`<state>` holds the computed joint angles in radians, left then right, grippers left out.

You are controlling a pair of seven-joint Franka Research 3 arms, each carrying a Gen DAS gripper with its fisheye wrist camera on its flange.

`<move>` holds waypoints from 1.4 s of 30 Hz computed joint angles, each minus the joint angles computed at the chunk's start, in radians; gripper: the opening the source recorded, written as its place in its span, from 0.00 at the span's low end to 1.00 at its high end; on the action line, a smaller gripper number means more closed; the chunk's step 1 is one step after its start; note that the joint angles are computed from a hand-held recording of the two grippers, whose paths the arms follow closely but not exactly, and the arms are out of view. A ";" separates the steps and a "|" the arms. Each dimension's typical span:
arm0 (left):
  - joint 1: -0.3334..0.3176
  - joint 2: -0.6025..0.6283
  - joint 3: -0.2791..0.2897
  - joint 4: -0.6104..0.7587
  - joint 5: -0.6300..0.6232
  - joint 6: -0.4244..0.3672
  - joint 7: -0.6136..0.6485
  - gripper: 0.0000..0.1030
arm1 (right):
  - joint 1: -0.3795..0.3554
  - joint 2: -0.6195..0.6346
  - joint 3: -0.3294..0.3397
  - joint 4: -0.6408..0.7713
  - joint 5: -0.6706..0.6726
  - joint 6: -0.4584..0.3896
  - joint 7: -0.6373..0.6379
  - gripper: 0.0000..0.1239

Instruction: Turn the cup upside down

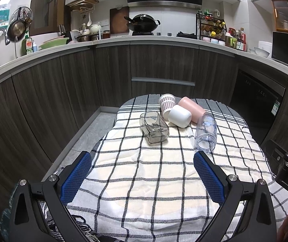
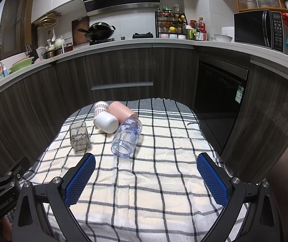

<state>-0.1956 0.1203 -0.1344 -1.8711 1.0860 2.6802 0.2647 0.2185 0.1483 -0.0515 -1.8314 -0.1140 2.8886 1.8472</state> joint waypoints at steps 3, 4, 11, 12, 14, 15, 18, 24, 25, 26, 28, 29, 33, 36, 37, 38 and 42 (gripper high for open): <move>-0.001 0.003 -0.001 0.004 -0.012 -0.006 0.010 1.00 | 0.000 -0.001 0.000 -0.001 0.000 -0.001 0.000 0.82; -0.001 0.004 -0.001 0.004 -0.015 -0.005 0.010 1.00 | -0.001 0.000 0.001 0.000 0.003 -0.001 -0.003 0.82; -0.003 0.005 0.001 0.006 -0.016 -0.005 0.012 1.00 | -0.001 -0.001 0.002 -0.003 0.008 -0.002 -0.007 0.82; -0.003 0.004 0.001 0.005 -0.017 -0.005 0.012 1.00 | -0.001 -0.001 0.002 -0.003 0.008 -0.002 -0.007 0.82; -0.003 0.005 0.001 0.006 -0.014 -0.006 0.010 1.00 | -0.002 0.000 0.002 -0.001 0.010 -0.003 -0.009 0.82; -0.004 0.005 0.002 0.006 -0.012 -0.006 0.008 1.00 | -0.002 -0.001 0.003 -0.002 0.011 -0.004 -0.010 0.82; -0.003 0.004 0.001 0.005 -0.016 -0.006 0.013 1.00 | -0.002 -0.001 0.003 -0.002 0.013 -0.005 -0.011 0.82; -0.002 0.000 -0.001 0.004 -0.032 -0.009 0.026 1.00 | -0.002 0.003 0.003 -0.002 0.016 -0.006 -0.011 0.82; -0.002 0.000 -0.002 0.004 -0.034 -0.010 0.029 1.00 | -0.002 0.003 0.003 -0.001 0.016 -0.006 -0.011 0.82; -0.003 0.000 -0.002 0.004 -0.035 -0.012 0.029 1.00 | -0.001 0.003 0.002 -0.002 0.015 -0.006 -0.011 0.82; -0.002 0.001 -0.002 0.004 -0.037 -0.009 0.030 1.00 | -0.002 0.003 0.002 -0.001 0.017 -0.006 -0.011 0.82; -0.002 0.001 -0.002 0.004 -0.037 -0.008 0.030 1.00 | -0.002 0.003 0.002 -0.001 0.018 -0.006 -0.012 0.82; -0.003 0.008 -0.002 0.007 -0.046 -0.008 0.038 1.00 | 0.000 0.012 0.003 0.005 0.018 -0.010 -0.015 0.82; -0.003 0.018 0.001 0.016 -0.060 -0.009 0.048 1.00 | -0.002 0.025 0.008 0.019 0.036 -0.026 -0.033 0.82; -0.004 0.021 0.001 0.018 -0.064 -0.014 0.051 1.00 | -0.003 0.030 0.010 0.024 0.044 -0.031 -0.040 0.82; -0.005 0.023 0.002 0.021 -0.068 -0.018 0.055 1.00 | -0.003 0.035 0.012 0.032 0.051 -0.036 -0.048 0.82; -0.007 0.040 0.007 0.037 -0.094 -0.036 0.071 1.00 | 0.001 0.063 0.014 0.069 0.066 -0.060 -0.077 0.82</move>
<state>-0.2025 0.1602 -0.1278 -1.8341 0.9925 2.6438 0.3361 0.2197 0.2111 -0.0379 -1.7621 -0.0476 2.8281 1.7707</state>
